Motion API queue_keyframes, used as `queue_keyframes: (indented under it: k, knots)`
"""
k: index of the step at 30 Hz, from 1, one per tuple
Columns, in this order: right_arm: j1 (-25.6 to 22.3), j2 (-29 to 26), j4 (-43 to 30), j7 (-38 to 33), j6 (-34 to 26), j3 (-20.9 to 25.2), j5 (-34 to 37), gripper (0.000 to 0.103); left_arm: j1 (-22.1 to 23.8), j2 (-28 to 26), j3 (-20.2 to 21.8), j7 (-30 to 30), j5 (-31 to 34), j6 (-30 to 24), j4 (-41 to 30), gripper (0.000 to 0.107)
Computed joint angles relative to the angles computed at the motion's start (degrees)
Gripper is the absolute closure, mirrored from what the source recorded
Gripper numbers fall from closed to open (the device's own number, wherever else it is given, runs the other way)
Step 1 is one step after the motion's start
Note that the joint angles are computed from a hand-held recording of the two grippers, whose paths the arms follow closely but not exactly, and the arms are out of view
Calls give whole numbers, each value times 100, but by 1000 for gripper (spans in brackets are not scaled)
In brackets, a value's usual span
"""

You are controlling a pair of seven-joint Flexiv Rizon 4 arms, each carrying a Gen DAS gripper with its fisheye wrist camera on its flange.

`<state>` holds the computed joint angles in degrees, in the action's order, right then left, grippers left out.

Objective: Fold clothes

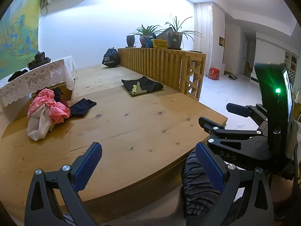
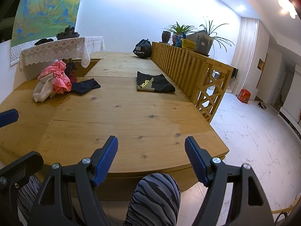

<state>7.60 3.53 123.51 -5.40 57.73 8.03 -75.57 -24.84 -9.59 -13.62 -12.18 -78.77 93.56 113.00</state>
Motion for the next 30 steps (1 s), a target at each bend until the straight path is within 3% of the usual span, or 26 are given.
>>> queue_keyframes:
  k: [13,26,30]
  knots:
    - [-10,85,107,2,214,38,46,30,-31,147,68,-243,140,-8,179,6]
    - [-36,135,201,64,408,45,-17,30,234,444,235,-1098,1001,224,695,6]
    - [-30,127,203,24,397,63,-68,30,268,502,224,-925,976,274,778,6]
